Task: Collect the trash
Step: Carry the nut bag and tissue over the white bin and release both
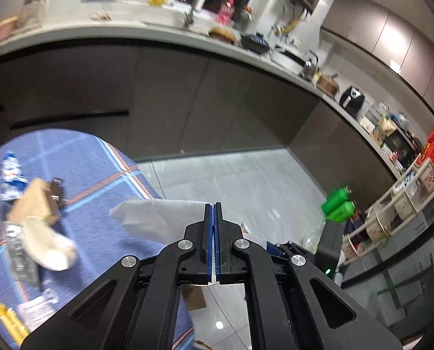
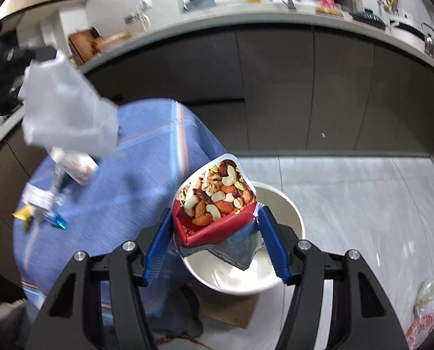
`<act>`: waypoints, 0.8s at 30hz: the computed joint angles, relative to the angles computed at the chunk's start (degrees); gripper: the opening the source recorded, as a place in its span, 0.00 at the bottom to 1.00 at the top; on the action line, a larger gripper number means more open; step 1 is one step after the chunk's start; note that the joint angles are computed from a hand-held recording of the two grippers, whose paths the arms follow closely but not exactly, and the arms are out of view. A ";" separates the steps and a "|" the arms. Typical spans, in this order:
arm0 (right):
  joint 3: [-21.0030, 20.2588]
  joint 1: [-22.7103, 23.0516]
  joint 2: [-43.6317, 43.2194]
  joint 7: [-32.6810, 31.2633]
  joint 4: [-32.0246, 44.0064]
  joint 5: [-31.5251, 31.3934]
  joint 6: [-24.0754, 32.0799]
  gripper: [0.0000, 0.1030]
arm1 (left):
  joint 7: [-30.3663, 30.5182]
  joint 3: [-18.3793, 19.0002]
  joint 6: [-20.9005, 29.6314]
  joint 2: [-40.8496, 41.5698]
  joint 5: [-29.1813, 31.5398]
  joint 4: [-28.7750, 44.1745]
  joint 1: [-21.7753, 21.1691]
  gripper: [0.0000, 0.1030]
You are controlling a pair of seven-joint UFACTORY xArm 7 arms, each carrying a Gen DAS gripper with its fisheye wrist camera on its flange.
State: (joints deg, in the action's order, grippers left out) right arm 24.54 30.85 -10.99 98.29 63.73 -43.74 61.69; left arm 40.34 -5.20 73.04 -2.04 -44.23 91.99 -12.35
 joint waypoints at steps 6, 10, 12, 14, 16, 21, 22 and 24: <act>-1.78 -0.81 0.07 2.45 -6.97 2.84 -8.07 0.59 | -1.64 -3.82 -1.69 6.37 5.28 0.18 -3.54 0.01; -2.51 -1.66 0.51 3.76 -9.95 2.93 -12.89 0.59 | -3.65 -5.50 -3.78 10.64 9.44 0.79 -5.51 0.01; -2.92 -2.08 1.10 4.31 -10.89 3.16 -14.75 0.59 | -4.64 -5.99 -4.89 12.10 10.89 1.06 -6.08 0.01; -3.31 -2.42 0.85 4.72 -12.07 3.37 -16.38 0.59 | -5.22 -6.30 -6.06 13.59 12.29 1.59 -6.46 0.01; -3.32 -2.69 1.38 5.14 -12.08 3.31 -17.12 0.60 | -5.33 -6.61 -7.28 14.22 13.25 1.47 -6.67 0.01; -3.49 -3.12 1.82 5.45 -12.43 2.87 -17.94 0.66 | -5.64 -7.29 -9.91 15.11 15.39 1.64 -7.38 0.02; -3.48 -3.13 2.05 5.48 -12.18 2.65 -17.89 0.69 | -5.74 -7.39 -10.84 14.95 15.71 1.32 -7.59 0.07; -3.46 -3.04 2.08 5.73 -12.05 1.80 -18.19 0.85 | -6.14 -7.52 -12.13 15.04 16.46 1.22 -7.95 0.39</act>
State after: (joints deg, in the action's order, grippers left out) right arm 21.08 27.81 -8.91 104.01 51.68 -41.94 43.50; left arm 34.20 -12.73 60.91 13.01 -27.77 93.21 -20.31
